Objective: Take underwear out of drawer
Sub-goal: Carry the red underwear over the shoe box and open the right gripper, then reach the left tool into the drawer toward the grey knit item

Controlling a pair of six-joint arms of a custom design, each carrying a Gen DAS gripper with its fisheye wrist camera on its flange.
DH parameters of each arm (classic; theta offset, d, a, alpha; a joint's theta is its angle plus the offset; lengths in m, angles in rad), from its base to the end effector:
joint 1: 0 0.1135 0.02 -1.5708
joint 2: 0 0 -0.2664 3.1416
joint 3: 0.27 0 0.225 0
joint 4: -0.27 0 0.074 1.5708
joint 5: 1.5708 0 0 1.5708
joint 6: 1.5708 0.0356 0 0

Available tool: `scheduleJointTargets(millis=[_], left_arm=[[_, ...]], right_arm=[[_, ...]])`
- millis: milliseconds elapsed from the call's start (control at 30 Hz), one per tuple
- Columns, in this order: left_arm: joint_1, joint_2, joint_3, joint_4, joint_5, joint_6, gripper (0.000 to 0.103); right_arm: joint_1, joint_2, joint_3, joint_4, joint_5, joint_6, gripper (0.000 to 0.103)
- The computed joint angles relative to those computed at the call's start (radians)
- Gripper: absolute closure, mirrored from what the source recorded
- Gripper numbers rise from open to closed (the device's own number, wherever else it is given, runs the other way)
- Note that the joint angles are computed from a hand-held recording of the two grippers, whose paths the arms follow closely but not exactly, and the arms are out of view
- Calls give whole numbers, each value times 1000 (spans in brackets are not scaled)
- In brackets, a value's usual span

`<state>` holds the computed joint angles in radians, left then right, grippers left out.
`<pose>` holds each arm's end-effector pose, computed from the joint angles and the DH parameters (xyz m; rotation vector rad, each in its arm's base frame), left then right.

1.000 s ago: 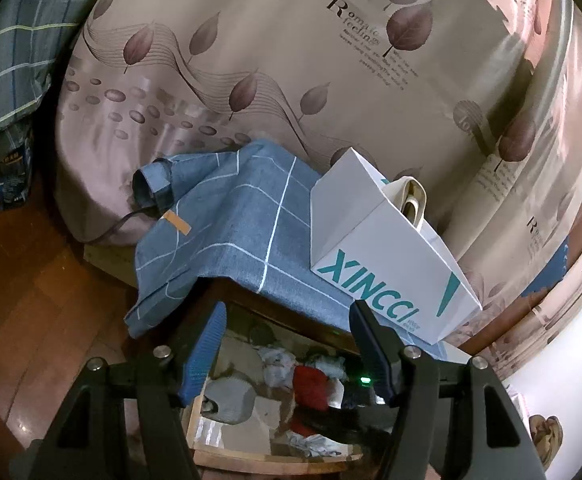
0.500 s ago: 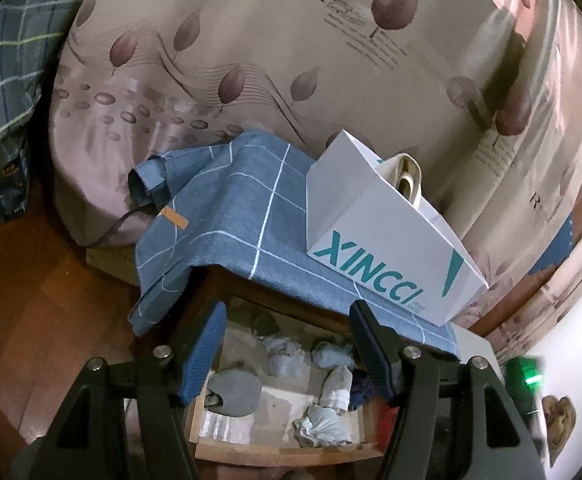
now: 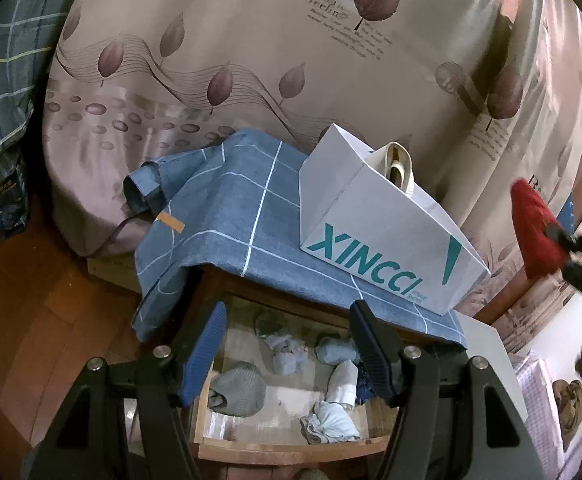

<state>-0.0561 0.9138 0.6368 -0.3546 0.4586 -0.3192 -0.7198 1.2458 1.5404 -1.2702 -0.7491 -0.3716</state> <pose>0.1666 -0.0251 0.2603 -0.0303 2.2170 -0.7133 0.1522 -0.1012 0.4035 0.1218 2.2484 0.3953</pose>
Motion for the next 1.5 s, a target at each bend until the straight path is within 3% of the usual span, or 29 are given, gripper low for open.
scheduleJointTargets(millis=[133, 467, 967, 1100, 1300, 1367, 1433, 1500], left_arm=[[12, 1, -3, -2, 10, 3, 37], [-27, -5, -5, -1, -23, 34, 37], [-94, -13, -10, 3, -76, 60, 37], [-131, -15, -9, 2, -110, 68, 37], [-157, -3, -7, -4, -128, 89, 37], [-162, 8, -5, -8, -125, 97, 37], [-174, 18, -1, -15, -128, 103, 37], [-189, 29, 4, -24, -129, 109, 37]], right_arm=[[98, 138, 96, 109, 127, 68, 74], [227, 323, 30, 328, 336, 114, 74], [324, 388, -50, 421, 542, 76, 72], [336, 374, -64, 427, 557, 77, 63], [279, 258, -156, 521, 488, 113, 59], [176, 137, -253, 580, 305, 133, 57], [50, 11, -364, 618, 128, 126, 34], [-91, -89, -456, 603, -31, 79, 27]])
